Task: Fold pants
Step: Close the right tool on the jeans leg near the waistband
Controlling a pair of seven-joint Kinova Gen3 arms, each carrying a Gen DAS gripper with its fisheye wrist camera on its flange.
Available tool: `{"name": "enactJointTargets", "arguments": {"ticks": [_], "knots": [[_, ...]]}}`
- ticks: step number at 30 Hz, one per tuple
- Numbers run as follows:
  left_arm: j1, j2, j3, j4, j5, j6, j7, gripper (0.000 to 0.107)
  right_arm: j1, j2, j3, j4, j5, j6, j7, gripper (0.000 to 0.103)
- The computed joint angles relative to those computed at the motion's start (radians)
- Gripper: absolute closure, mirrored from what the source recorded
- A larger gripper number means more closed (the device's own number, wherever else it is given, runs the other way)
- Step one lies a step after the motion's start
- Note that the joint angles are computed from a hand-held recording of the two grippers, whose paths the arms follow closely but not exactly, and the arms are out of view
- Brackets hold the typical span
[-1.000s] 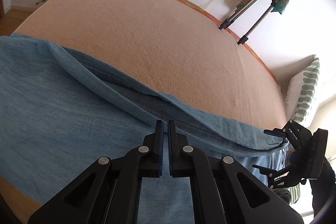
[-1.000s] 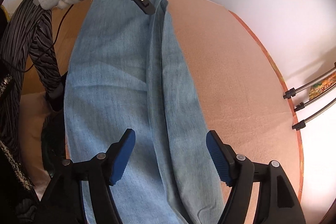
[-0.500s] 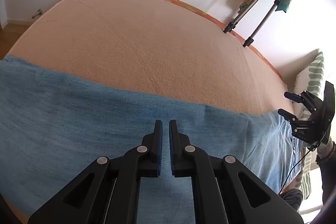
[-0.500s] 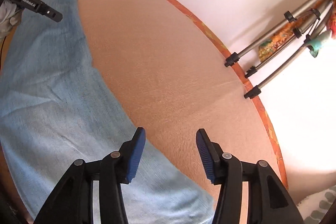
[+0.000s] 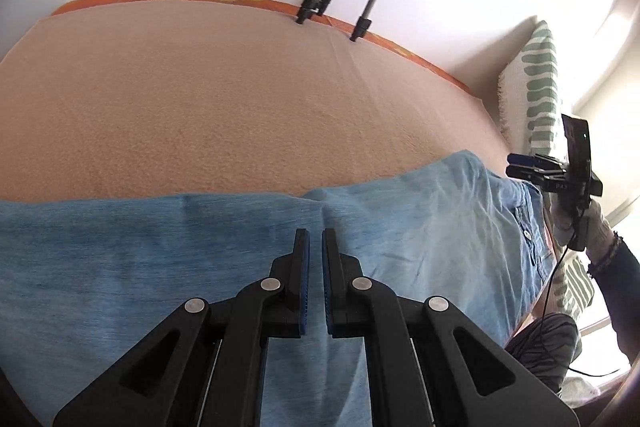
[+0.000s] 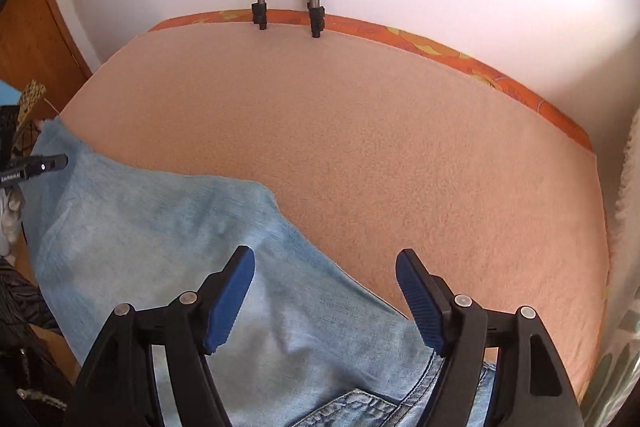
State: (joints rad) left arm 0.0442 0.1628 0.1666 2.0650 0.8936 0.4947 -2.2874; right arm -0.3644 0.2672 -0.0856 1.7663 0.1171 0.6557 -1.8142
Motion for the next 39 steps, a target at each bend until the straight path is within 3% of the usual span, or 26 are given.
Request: {"name": "enactJointTargets", "arguments": {"ticks": [3, 7, 9, 10, 15, 17, 20, 24, 26, 29, 30, 31, 33, 35, 39], "knots": [[0.037, 0.007, 0.007, -0.009, -0.049, -0.017, 0.055, 0.103, 0.139, 0.032, -0.100, -0.006, -0.122, -0.023, 0.116, 0.027], [0.044, 0.003, 0.008, 0.007, -0.079, -0.051, 0.117, 0.103, 0.234, 0.117, -0.207, -0.064, -0.190, -0.011, 0.209, 0.028], [0.026, -0.001, 0.013, 0.017, -0.056, -0.056, 0.107, 0.103, 0.255, 0.163, -0.253, -0.096, -0.177, 0.001, 0.203, 0.051], [0.028, -0.003, 0.013, 0.018, -0.064, -0.065, 0.113, 0.103, 0.239, 0.179, -0.259, -0.113, -0.153, 0.017, 0.177, 0.076], [0.016, 0.004, 0.058, 0.020, -0.029, -0.114, 0.069, 0.103, 0.018, 0.084, -0.120, -0.066, 0.050, -0.003, 0.017, 0.099], [0.080, 0.035, 0.013, 0.003, -0.074, -0.141, 0.134, 0.103, -0.071, 0.053, -0.027, -0.072, 0.132, 0.028, -0.056, 0.103], [0.104, 0.084, 0.018, -0.012, -0.162, -0.191, 0.235, 0.103, -0.142, 0.060, 0.058, -0.079, 0.180, 0.040, -0.135, 0.103], [0.073, 0.073, 0.058, -0.010, -0.219, -0.202, 0.311, 0.103, -0.122, 0.011, 0.043, -0.064, 0.145, 0.015, -0.122, 0.088], [0.058, 0.047, 0.063, 0.009, -0.219, -0.211, 0.325, 0.103, -0.107, -0.008, -0.011, -0.064, 0.178, 0.017, -0.152, 0.068], [-0.046, -0.023, 0.104, 0.061, -0.115, -0.185, 0.251, 0.102, -0.103, -0.025, -0.093, -0.068, 0.261, 0.019, -0.226, 0.061], [-0.066, -0.053, 0.091, 0.081, -0.083, -0.170, 0.226, 0.097, -0.112, -0.029, -0.104, -0.074, 0.260, 0.023, -0.230, 0.058], [-0.090, -0.089, 0.077, 0.104, -0.042, -0.152, 0.187, 0.092, -0.133, -0.032, -0.105, -0.082, 0.261, 0.028, -0.239, 0.048], [-0.107, -0.163, 0.012, 0.149, -0.010, -0.121, 0.144, 0.072, -0.159, -0.027, -0.123, -0.103, 0.273, 0.027, -0.258, 0.037], [-0.129, -0.238, -0.073, 0.197, 0.022, -0.078, 0.093, 0.068, -0.195, -0.015, -0.121, -0.136, 0.252, 0.028, -0.258, 0.032], [-0.191, -0.365, -0.249, 0.280, -0.007, -0.015, 0.080, 0.068, -0.237, 0.044, -0.156, -0.225, 0.216, 0.009, -0.228, 0.031]]}}
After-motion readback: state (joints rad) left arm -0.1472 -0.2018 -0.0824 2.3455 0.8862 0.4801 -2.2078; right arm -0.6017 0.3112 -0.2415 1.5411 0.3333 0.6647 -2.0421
